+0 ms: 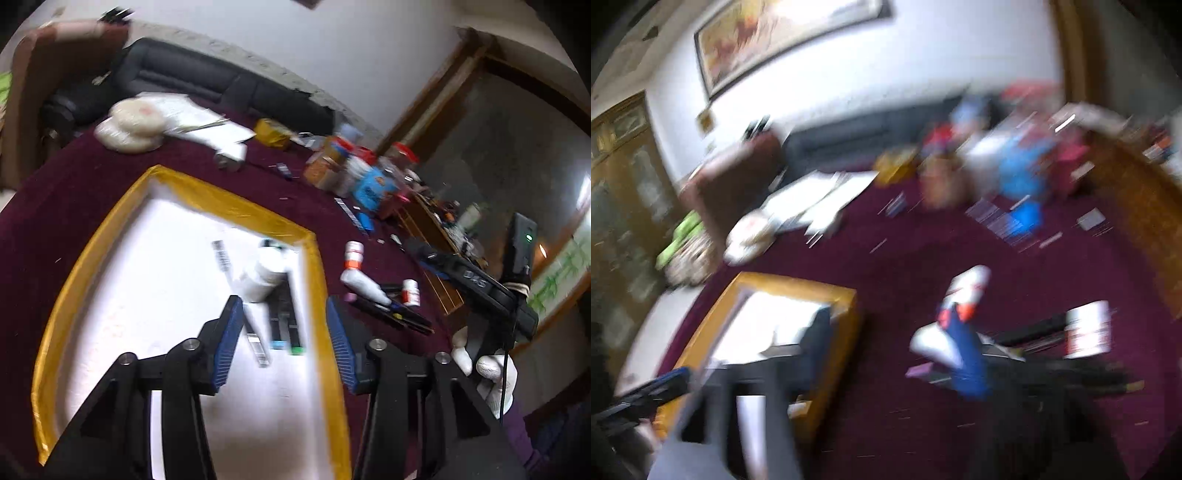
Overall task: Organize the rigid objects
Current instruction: 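Carry the pen into the tray and open left while right places the green marker there, then move the left gripper to the white plastic bottle lying on the carpet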
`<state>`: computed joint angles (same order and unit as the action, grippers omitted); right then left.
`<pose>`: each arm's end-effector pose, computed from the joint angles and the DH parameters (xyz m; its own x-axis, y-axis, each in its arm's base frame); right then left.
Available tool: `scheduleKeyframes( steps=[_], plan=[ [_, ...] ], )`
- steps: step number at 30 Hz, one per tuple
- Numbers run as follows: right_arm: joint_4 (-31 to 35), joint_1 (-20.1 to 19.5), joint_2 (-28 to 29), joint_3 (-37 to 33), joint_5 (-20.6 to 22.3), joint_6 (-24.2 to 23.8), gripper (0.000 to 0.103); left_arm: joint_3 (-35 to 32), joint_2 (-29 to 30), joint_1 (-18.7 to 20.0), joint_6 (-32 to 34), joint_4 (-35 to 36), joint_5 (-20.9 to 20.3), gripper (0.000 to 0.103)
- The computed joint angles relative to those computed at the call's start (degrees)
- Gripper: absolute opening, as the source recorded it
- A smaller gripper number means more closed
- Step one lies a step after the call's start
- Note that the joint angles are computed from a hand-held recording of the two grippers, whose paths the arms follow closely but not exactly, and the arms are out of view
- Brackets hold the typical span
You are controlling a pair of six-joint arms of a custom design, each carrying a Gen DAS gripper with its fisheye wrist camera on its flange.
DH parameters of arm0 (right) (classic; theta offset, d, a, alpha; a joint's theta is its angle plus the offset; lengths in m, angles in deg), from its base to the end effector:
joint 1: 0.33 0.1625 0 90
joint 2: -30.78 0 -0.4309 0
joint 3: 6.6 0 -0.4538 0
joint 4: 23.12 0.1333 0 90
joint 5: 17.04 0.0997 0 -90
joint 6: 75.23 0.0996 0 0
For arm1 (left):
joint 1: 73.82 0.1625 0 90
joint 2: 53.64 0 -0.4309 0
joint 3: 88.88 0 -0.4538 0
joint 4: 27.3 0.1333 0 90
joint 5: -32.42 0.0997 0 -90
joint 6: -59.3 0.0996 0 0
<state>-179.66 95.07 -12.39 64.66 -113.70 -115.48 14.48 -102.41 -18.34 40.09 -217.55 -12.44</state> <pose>0.2016 -0.8390 0.2282 -0.7123 -0.5203 0.4711 -0.6996 0.5811 -0.4159 -0.2099 -0.6650 0.1389 -0.9504 -0.2064 -0.2325 0.0883 0.5379 -0.8384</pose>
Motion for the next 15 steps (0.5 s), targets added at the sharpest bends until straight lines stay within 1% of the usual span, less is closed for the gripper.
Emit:
scheduleKeyframes(
  steps=[1,2,3,4,6,8,11,15],
  plan=[
    [-5.0,-1.2,-1.2,1.5,1.4,0.2,0.098,-1.0,0.9,-0.5,1.1,0.4,-0.3,0.052],
    [-7.6,-2.3,-1.8,1.7,1.6,1.6,0.098,-2.1,1.7,-0.8,1.7,1.2,-0.8,0.052],
    [-7.8,-2.9,-1.6,0.7,0.1,3.0,0.098,-3.7,2.8,-1.0,2.1,2.7,-1.7,0.052],
    [-5.6,-4.0,-1.2,-1.3,-2.0,5.7,0.098,-5.0,3.8,-1.2,2.0,4.2,-2.2,0.052],
    [2.1,-6.5,-0.7,-5.5,-2.3,12.1,0.097,-8.1,6.0,-1.3,1.5,8.4,-3.7,0.052],
    [3.7,-8.9,0.0,-7.6,-2.6,16.5,0.097,-10.9,8.0,-1.4,1.2,12.2,-4.6,0.052],
    [3.4,-11.3,0.9,-9.1,-2.9,18.1,0.096,-14.7,10.7,-1.6,0.5,17.0,-5.6,0.052],
    [2.3,-13.1,2.5,-11.3,-1.6,18.4,0.096,-20.1,14.0,-1.5,-0.1,21.2,-5.4,0.052]
  ],
)
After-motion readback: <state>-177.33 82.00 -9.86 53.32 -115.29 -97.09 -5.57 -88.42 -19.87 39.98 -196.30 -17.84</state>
